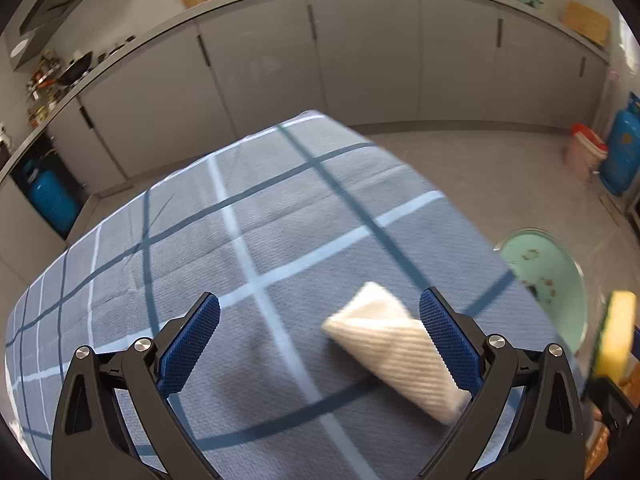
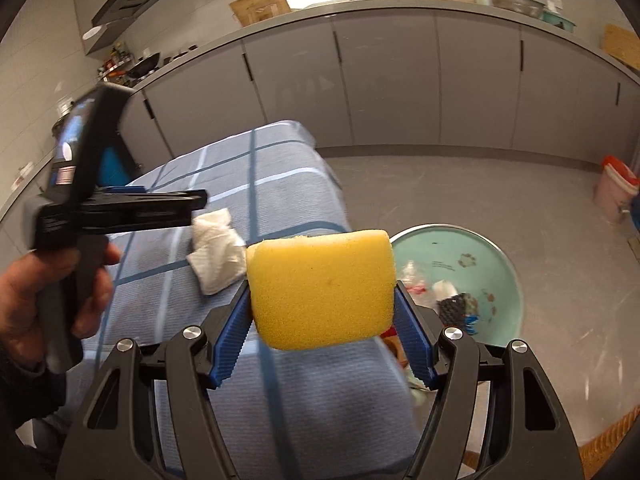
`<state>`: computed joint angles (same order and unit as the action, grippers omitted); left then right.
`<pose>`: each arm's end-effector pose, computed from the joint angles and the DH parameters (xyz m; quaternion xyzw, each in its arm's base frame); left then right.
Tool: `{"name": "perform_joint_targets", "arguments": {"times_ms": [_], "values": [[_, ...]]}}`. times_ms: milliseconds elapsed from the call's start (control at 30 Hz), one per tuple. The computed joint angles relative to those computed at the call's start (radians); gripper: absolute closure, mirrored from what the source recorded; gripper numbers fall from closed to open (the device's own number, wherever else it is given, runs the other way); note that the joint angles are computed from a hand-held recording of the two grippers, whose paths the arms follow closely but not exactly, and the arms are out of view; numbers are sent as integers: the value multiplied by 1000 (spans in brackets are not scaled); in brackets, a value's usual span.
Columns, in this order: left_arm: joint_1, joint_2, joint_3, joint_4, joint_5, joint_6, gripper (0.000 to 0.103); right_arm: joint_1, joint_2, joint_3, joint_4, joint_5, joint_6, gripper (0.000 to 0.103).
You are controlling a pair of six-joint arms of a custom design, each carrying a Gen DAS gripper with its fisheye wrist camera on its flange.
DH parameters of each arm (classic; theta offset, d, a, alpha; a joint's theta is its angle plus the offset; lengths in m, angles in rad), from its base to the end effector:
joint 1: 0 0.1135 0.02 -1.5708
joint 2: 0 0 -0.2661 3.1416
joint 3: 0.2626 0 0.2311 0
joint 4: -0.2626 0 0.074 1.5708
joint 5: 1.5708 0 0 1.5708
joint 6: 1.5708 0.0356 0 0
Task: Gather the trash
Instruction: 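Grasp the yellow sponge with the right gripper while the left grasps the white cloth, then carry the sponge and white cloth over the green basin and open both grippers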
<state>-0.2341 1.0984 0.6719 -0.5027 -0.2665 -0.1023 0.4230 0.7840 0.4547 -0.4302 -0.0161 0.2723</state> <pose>0.1887 -0.0354 0.2260 0.0201 0.9413 0.0720 0.3292 0.1289 0.0587 0.2105 -0.0723 0.9160 0.1414 0.3685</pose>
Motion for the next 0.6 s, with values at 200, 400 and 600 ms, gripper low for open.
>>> {"name": "perform_joint_targets", "arguments": {"times_ms": [200,400,600], "values": [[-136,72,-12,-4,-21,-76,5,-96,-38,-18,-16,-45,-43,36],[-150,130,-50,49,16,-77,32,-153,-63,-55,-14,-86,-66,36],[-174,95,-34,31,4,-53,66,-233,-75,-66,-11,-127,-104,36]]}}
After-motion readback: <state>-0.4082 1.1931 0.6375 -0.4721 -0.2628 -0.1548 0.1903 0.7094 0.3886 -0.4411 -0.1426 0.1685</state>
